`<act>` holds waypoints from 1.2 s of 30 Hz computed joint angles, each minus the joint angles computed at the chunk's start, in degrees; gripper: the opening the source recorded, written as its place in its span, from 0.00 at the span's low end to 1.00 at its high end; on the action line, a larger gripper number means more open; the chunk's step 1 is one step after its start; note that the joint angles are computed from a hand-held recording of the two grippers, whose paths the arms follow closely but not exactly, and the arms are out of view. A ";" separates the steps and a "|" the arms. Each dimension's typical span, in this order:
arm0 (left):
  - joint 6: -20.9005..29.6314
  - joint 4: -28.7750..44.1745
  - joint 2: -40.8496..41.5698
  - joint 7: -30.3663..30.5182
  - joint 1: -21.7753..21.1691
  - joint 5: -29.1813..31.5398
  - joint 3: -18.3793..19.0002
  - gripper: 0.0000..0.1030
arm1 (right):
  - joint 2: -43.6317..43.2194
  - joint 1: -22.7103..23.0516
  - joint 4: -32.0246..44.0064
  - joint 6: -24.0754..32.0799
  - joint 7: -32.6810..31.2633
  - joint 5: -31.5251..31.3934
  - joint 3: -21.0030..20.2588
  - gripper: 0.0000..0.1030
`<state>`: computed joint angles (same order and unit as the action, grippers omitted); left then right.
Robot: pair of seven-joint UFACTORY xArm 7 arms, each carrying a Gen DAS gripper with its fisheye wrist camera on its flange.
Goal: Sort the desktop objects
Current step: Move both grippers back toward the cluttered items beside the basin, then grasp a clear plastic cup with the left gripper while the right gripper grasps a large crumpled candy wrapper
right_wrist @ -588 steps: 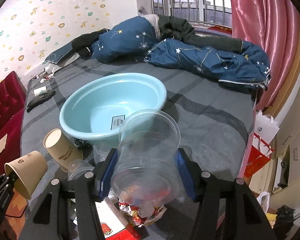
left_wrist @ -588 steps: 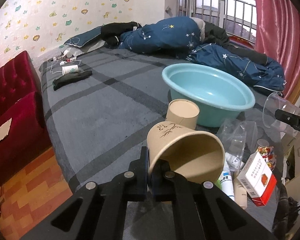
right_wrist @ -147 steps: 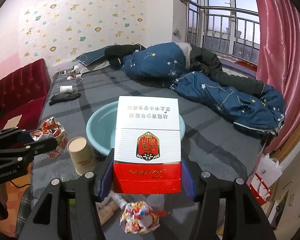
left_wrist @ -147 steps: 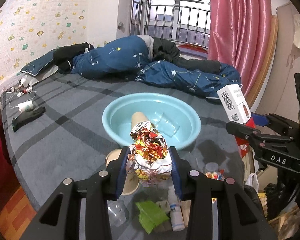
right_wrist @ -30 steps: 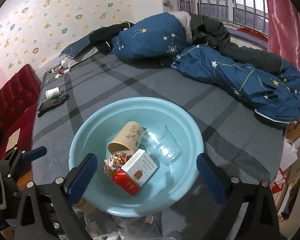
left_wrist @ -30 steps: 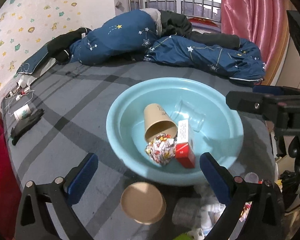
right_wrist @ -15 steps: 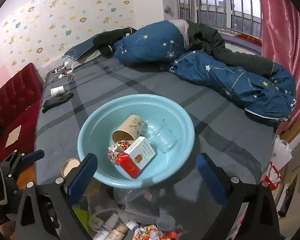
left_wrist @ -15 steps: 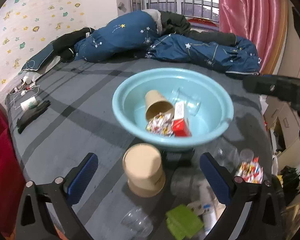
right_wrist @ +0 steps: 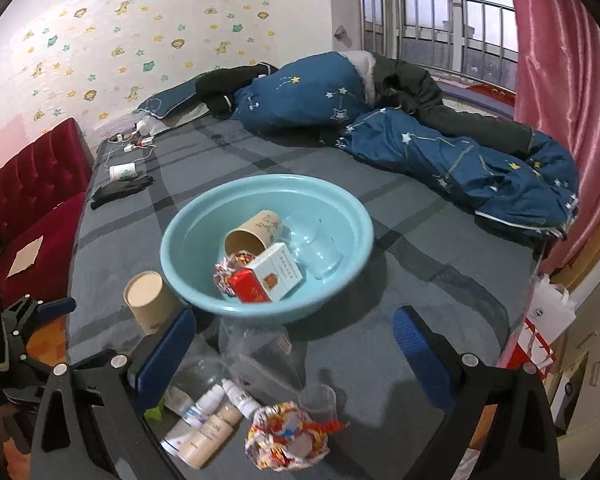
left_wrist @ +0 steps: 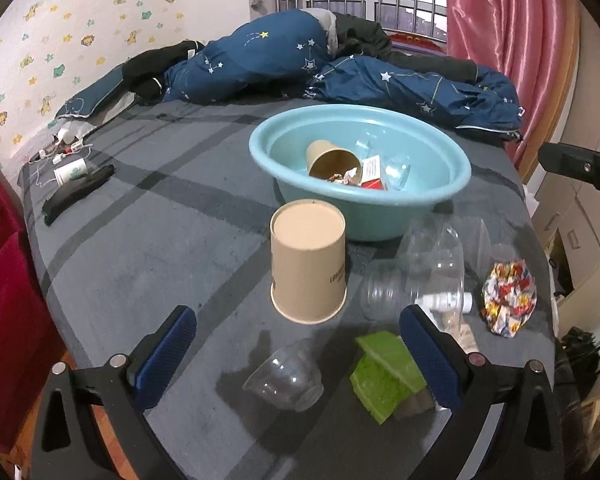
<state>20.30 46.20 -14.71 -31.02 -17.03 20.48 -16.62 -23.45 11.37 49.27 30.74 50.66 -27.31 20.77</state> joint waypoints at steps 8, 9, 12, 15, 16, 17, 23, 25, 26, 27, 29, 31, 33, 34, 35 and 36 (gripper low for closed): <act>-5.14 -6.08 -3.72 -3.32 1.39 -0.41 -0.91 1.00 | -5.48 -1.50 -7.18 -2.96 4.49 -1.38 2.71 0.98; -5.50 -6.77 -4.24 -4.04 1.97 -0.07 -1.46 1.00 | -5.74 -1.57 -7.69 -3.25 4.61 -1.39 2.86 0.98; -7.78 -9.43 -5.70 -6.41 3.26 0.14 -2.51 1.00 | -7.37 -2.51 -9.81 -3.81 6.59 -2.43 4.51 0.98; -9.15 -11.78 -6.81 -7.15 3.66 -0.98 -2.64 1.00 | -8.72 -2.39 -12.51 -5.71 7.85 -1.92 4.85 0.98; -9.74 -12.61 -7.26 -7.64 4.15 -1.02 -3.00 1.00 | -9.03 -2.28 -13.32 -6.52 8.04 -1.65 4.86 0.98; -10.36 -13.46 -7.76 -8.17 4.68 -1.05 -3.40 1.00 | -9.37 -2.69 -14.09 -6.95 8.76 -1.71 5.49 0.98; -13.87 -16.50 -9.05 -10.85 8.51 -0.53 -6.35 1.00 | -8.10 -3.73 -16.34 -9.21 10.58 -2.05 7.35 0.98; -14.98 -17.12 -9.20 -11.36 9.88 -0.11 -7.51 1.00 | -7.48 -4.55 -16.80 -9.61 11.92 -2.68 8.40 0.98; -15.47 -17.43 -9.38 -11.67 10.58 0.11 -8.23 1.00 | -6.92 -4.49 -17.01 -10.00 12.09 -2.82 8.44 0.98; -16.33 -17.79 -9.59 -12.35 11.95 0.58 -9.44 1.00 | -6.69 -4.88 -17.16 -10.29 12.75 -3.36 8.89 0.98; -17.87 -18.30 -9.48 -13.30 14.07 0.89 -11.24 1.00 | -6.13 -5.86 -17.33 -10.34 14.37 -4.72 10.10 0.98; -18.77 -18.20 -8.69 -13.88 15.52 0.74 -12.58 1.00 | -5.08 -6.03 -17.30 -10.48 15.24 -5.46 10.15 0.98; -19.96 -18.10 -8.31 -15.02 18.00 1.07 -15.13 1.00 | -4.01 -5.90 -17.52 -11.33 16.07 -6.06 9.76 0.98; -20.11 -17.95 -8.01 -15.10 18.65 1.12 -15.89 1.00 | -3.56 -5.65 -17.48 -11.37 16.25 -6.23 9.58 0.98; -20.33 -17.74 -7.77 -15.43 19.84 1.37 -17.14 1.00 | -3.11 -6.00 -17.25 -11.05 16.96 -6.99 10.05 0.98; -20.41 -17.47 -7.46 -15.75 21.06 1.64 -18.36 1.00 | -2.65 -5.98 -17.05 -10.90 17.25 -7.59 10.05 0.98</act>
<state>-0.11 28.73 -22.17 -46.77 4.03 22.13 -34.97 -26.11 5.39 32.22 19.84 67.91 -34.91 30.81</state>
